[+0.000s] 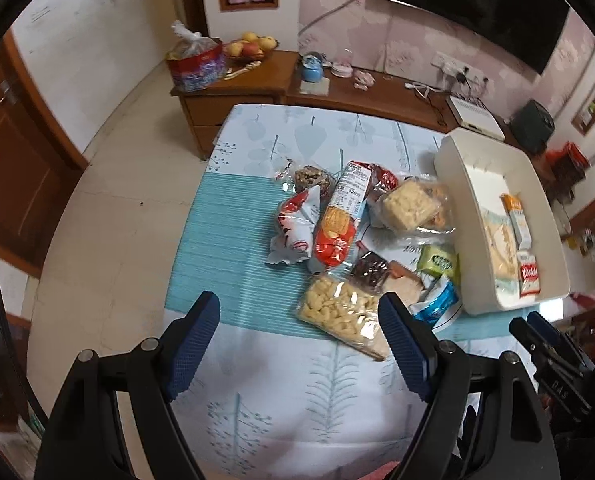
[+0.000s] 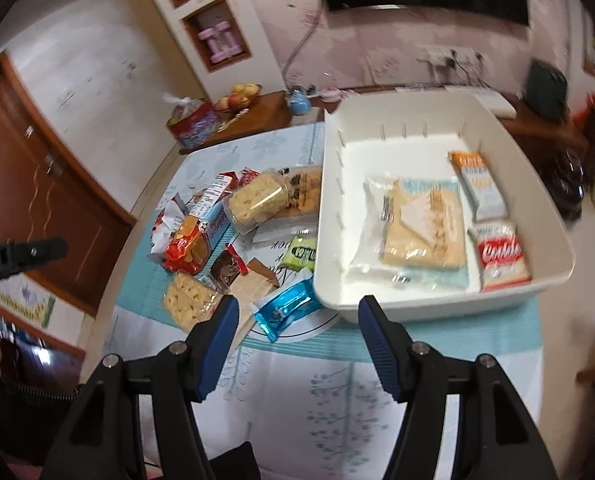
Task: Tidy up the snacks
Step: 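Grasp the blue wrapped snack with the right tool while the left tool grasps the red-and-white snack bag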
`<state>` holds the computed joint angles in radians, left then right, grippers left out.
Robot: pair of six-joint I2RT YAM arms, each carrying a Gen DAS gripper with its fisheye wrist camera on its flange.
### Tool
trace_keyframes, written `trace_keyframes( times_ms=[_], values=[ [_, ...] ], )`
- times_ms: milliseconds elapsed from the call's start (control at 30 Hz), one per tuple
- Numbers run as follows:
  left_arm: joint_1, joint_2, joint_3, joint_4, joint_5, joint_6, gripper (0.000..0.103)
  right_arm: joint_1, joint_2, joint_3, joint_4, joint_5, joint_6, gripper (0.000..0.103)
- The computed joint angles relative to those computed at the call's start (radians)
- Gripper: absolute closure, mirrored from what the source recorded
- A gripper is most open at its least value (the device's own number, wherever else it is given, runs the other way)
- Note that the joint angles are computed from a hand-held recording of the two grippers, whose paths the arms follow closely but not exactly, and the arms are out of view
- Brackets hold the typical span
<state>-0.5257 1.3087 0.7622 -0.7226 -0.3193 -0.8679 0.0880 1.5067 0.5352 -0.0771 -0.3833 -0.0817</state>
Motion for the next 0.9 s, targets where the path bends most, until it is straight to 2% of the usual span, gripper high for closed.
trace_keyframes(
  times_ms=[200,367,567,900],
  values=[
    [0.142,-0.022,-0.056,0.087,0.097,0.194,0.022,0.086,0.052,-0.037,0.099,0.059,0.221,0.041],
    [0.263,0.024,-0.077,0.185,0.198,0.322,0.022,0.120,0.123,-0.039,0.153,0.066,0.372,0.041],
    [0.361,0.148,-0.069,0.309,0.292,0.439,0.022,0.134,0.261,0.002,0.184,0.052,0.525,0.041],
    [0.402,0.401,0.012,0.426,0.324,0.596,0.022,0.176,0.400,0.095,0.149,0.081,0.685,0.041]
  ],
)
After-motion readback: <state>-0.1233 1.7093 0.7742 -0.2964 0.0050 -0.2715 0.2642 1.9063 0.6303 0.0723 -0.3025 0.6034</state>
